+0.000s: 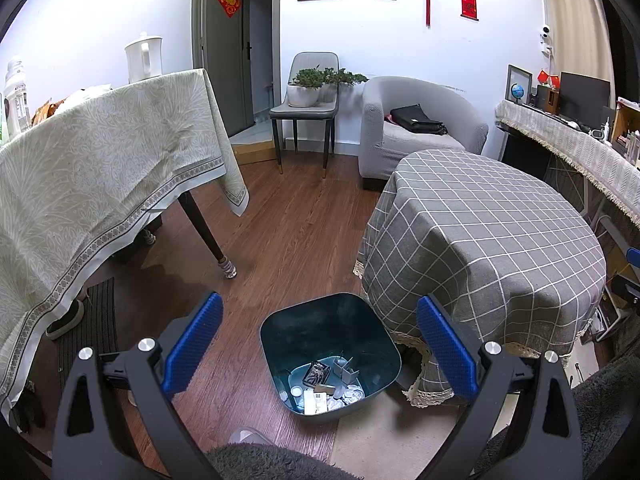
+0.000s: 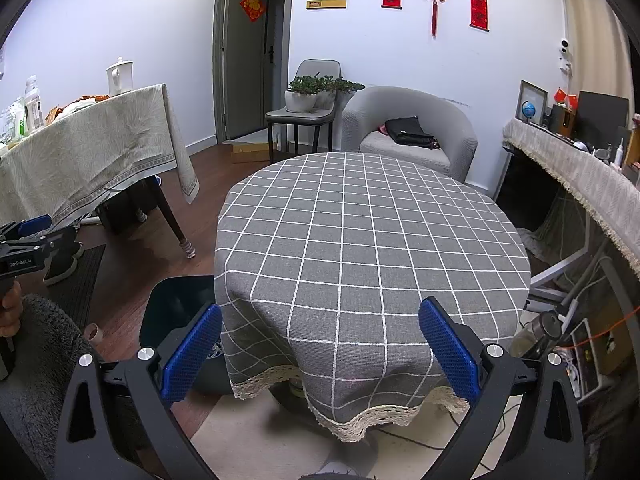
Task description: Collect trash
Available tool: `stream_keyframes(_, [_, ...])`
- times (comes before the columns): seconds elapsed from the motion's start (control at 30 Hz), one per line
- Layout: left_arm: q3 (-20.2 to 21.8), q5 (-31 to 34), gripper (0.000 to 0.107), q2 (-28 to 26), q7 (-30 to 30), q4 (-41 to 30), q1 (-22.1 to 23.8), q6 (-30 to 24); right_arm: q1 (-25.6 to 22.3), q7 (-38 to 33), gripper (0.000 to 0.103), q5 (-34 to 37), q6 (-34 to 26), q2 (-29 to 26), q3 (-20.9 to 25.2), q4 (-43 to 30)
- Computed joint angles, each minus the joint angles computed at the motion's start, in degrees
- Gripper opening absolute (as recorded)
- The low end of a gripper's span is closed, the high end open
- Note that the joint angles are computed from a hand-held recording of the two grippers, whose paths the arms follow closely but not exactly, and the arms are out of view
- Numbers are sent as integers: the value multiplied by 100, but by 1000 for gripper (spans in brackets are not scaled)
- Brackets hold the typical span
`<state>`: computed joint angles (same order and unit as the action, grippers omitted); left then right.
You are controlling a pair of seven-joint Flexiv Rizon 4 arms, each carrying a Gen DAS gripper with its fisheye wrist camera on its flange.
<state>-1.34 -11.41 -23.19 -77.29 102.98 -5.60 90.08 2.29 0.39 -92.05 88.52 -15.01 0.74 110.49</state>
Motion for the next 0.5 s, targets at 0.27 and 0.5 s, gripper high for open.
stream_keyframes(0.27, [7,14,99,0,-18,-4,-6,-3,34,-75,99,81,-22,9,-14,27])
stream_keyframes(0.5, [6,21,99,3,-26,-1,-4,-5,42,-138,99,116,-19,9,-27,41])
